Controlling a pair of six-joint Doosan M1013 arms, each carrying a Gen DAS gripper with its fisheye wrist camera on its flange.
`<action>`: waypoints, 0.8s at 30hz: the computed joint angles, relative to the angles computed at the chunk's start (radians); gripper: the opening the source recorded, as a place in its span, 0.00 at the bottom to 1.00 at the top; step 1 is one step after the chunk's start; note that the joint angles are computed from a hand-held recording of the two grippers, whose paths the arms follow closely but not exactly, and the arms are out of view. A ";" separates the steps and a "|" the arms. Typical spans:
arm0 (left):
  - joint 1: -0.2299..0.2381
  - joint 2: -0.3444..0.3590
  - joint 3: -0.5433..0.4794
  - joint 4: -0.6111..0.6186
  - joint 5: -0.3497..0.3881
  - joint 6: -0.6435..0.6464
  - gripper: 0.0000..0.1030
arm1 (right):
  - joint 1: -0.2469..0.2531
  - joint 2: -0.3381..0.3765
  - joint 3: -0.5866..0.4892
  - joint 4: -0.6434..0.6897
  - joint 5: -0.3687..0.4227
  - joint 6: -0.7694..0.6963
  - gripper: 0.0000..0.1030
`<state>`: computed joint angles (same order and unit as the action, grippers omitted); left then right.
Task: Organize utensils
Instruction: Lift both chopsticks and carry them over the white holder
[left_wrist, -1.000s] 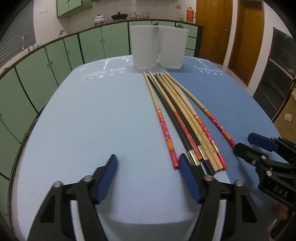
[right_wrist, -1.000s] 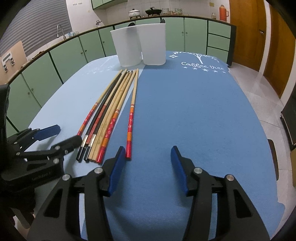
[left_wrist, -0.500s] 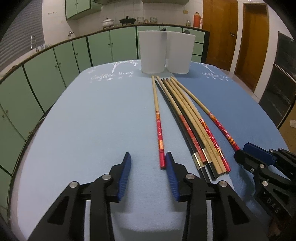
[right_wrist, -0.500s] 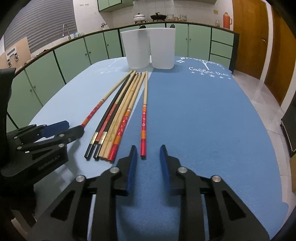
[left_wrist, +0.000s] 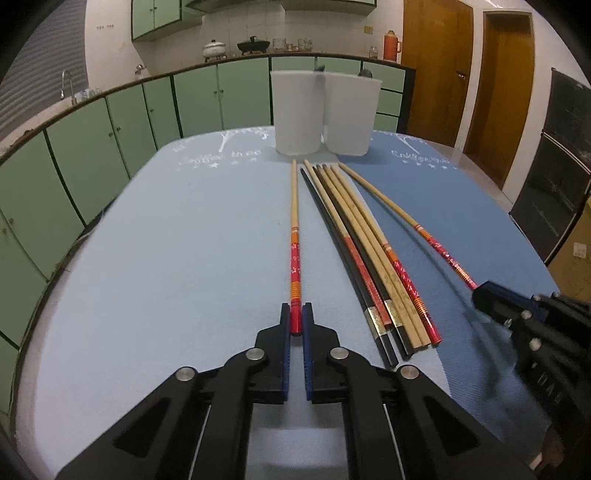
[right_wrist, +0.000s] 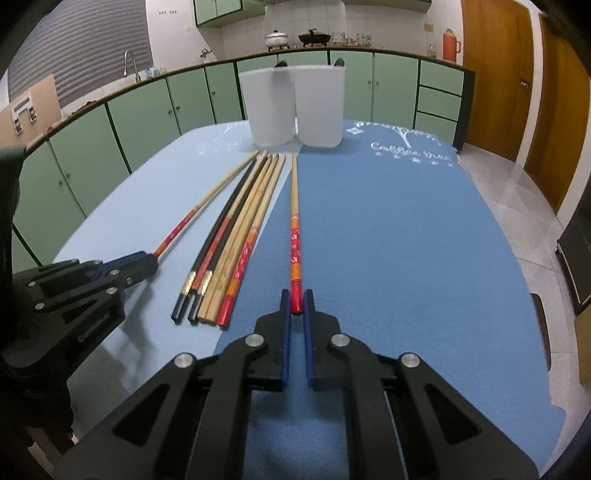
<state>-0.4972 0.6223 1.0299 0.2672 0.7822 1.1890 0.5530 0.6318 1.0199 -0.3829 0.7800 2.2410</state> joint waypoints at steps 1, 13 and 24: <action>0.001 -0.006 0.001 0.001 -0.002 0.006 0.06 | -0.001 -0.004 0.000 -0.002 -0.002 0.000 0.05; 0.011 -0.041 -0.056 0.007 -0.011 0.036 0.06 | -0.014 -0.042 -0.028 -0.028 -0.019 -0.017 0.05; 0.017 -0.051 -0.109 0.007 -0.084 0.063 0.06 | -0.027 -0.051 -0.095 -0.010 -0.046 -0.076 0.05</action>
<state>-0.4804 0.5708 0.9208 0.2746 0.6986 1.2523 0.5260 0.5808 0.9249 -0.3927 0.7342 2.1651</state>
